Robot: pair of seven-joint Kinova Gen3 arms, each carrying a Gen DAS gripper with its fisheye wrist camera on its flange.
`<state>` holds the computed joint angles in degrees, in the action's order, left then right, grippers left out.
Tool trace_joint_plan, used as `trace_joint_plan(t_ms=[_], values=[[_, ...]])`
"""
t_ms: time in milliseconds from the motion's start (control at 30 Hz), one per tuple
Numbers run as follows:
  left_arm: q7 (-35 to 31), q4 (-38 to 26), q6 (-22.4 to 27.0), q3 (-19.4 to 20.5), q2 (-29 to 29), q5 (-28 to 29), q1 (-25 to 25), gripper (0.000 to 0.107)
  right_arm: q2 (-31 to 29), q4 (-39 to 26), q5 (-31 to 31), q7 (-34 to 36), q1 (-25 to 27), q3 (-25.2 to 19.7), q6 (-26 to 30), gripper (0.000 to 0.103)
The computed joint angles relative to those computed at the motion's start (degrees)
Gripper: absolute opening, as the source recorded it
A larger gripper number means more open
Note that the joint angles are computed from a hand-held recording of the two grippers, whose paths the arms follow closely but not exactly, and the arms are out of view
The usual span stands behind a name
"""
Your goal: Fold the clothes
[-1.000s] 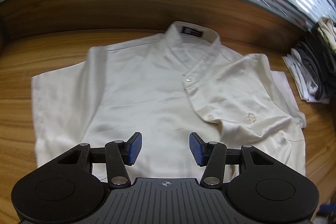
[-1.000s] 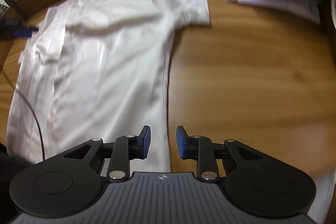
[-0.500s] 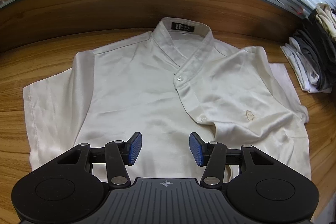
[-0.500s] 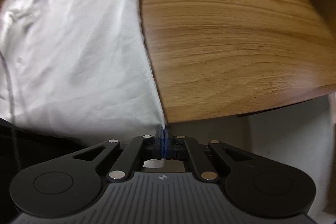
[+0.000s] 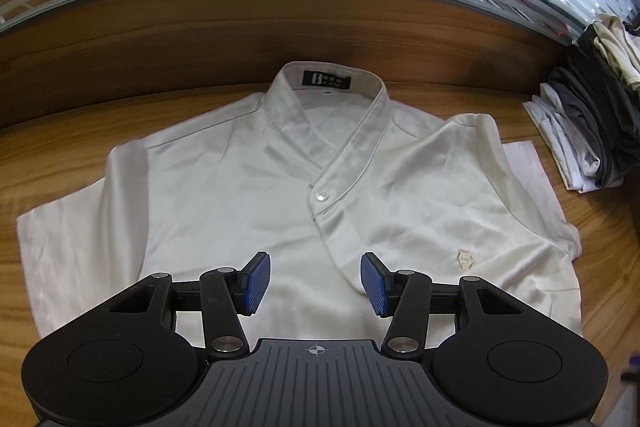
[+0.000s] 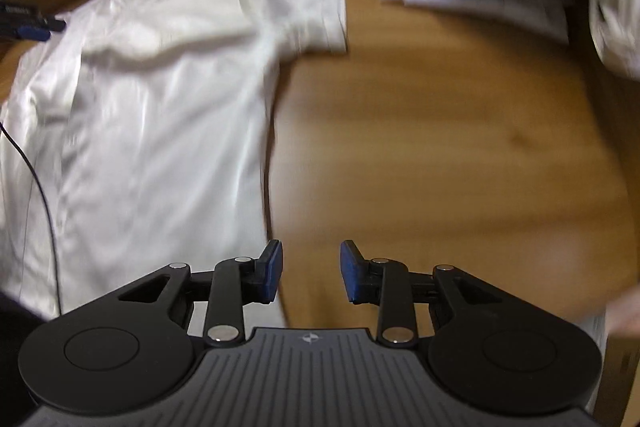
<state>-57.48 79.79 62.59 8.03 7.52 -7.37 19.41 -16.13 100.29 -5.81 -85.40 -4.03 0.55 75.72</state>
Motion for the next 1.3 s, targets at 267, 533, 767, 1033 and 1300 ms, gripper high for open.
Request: trace_joint_plan(t_ms=[267,533,767,1033,1300], values=[[-8.6,-2.0,-0.6,-0.1,3.4,3.7,-1.8,0.054,15.2,-12.3,-1.2,4.8,0.1,0.5,-6.7,0.041],[-11.5,-4.4,-0.8,-1.5,7.8,3.0,-1.2,0.054,29.7,-25.0,0.2,5.0,-0.5,-1.6,-10.7,0.045],[-15.2,-7.5,-0.5,-1.6,11.1,5.5,-2.6,0.053,39.7,-34.8,3.6,4.6,-1.8,-1.7,-11.4,0.053],[-15.0,-8.0,-1.3,-2.4,12.9,4.0,-0.6,0.024,46.5,-41.4,5.8,4.0,-2.3,-1.4,-10.4,0.055],[-10.4,-6.2,-7.2,-4.0,12.0,-2.4,3.0,0.012,46.3,-39.8,3.2,2.5,-0.4,-2.1,-12.2,0.002]])
